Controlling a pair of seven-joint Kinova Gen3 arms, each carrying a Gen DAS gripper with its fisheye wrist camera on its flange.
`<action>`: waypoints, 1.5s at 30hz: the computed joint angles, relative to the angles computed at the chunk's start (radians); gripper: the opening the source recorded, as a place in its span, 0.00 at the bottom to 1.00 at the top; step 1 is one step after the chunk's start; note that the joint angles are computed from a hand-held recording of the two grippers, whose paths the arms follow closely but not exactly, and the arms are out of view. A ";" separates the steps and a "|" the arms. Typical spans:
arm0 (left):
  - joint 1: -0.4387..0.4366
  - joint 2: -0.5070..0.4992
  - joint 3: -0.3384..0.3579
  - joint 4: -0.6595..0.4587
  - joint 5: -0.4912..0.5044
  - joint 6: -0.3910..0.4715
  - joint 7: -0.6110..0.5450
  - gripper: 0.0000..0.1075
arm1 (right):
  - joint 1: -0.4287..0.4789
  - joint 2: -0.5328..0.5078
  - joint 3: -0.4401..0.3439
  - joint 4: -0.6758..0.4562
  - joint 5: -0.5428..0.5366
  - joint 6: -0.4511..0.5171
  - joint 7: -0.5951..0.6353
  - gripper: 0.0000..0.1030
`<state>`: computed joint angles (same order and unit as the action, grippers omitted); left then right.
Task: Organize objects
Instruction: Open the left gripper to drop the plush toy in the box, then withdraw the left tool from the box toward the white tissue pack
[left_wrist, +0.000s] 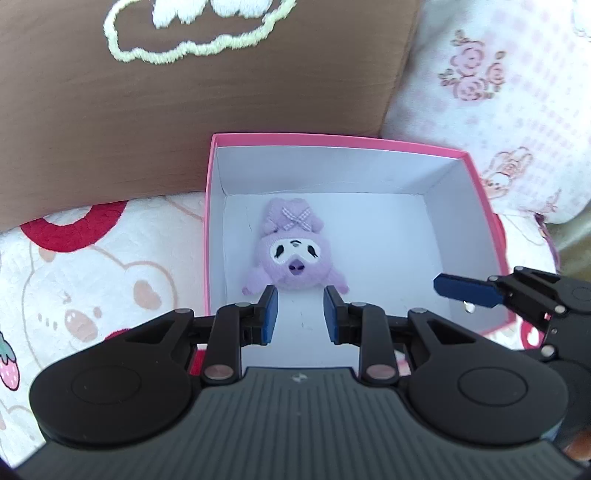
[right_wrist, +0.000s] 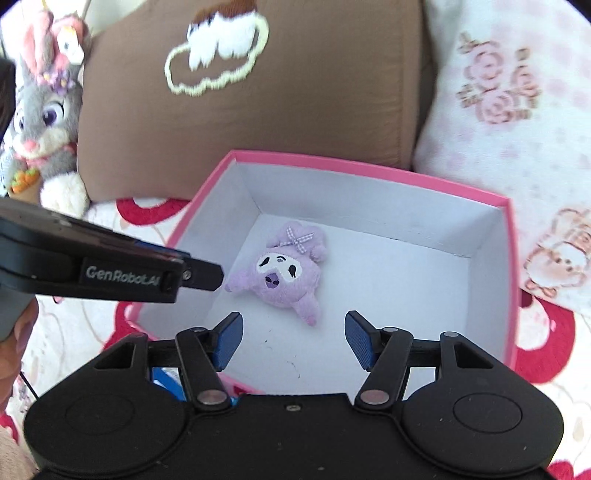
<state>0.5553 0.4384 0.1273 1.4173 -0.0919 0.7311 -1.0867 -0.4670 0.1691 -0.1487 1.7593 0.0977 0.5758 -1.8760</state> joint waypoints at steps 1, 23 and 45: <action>0.000 -0.015 0.003 0.011 0.001 0.000 -0.005 0.24 | -0.003 -0.013 0.002 0.008 0.003 -0.002 -0.011 0.66; -0.014 -0.305 0.095 0.192 0.016 0.056 -0.104 0.38 | 0.021 -0.345 -0.148 0.157 0.145 0.096 -0.327 0.72; -0.092 -0.495 0.126 0.351 0.180 0.038 -0.242 0.58 | 0.066 -0.494 -0.296 0.192 0.118 0.229 -0.373 0.82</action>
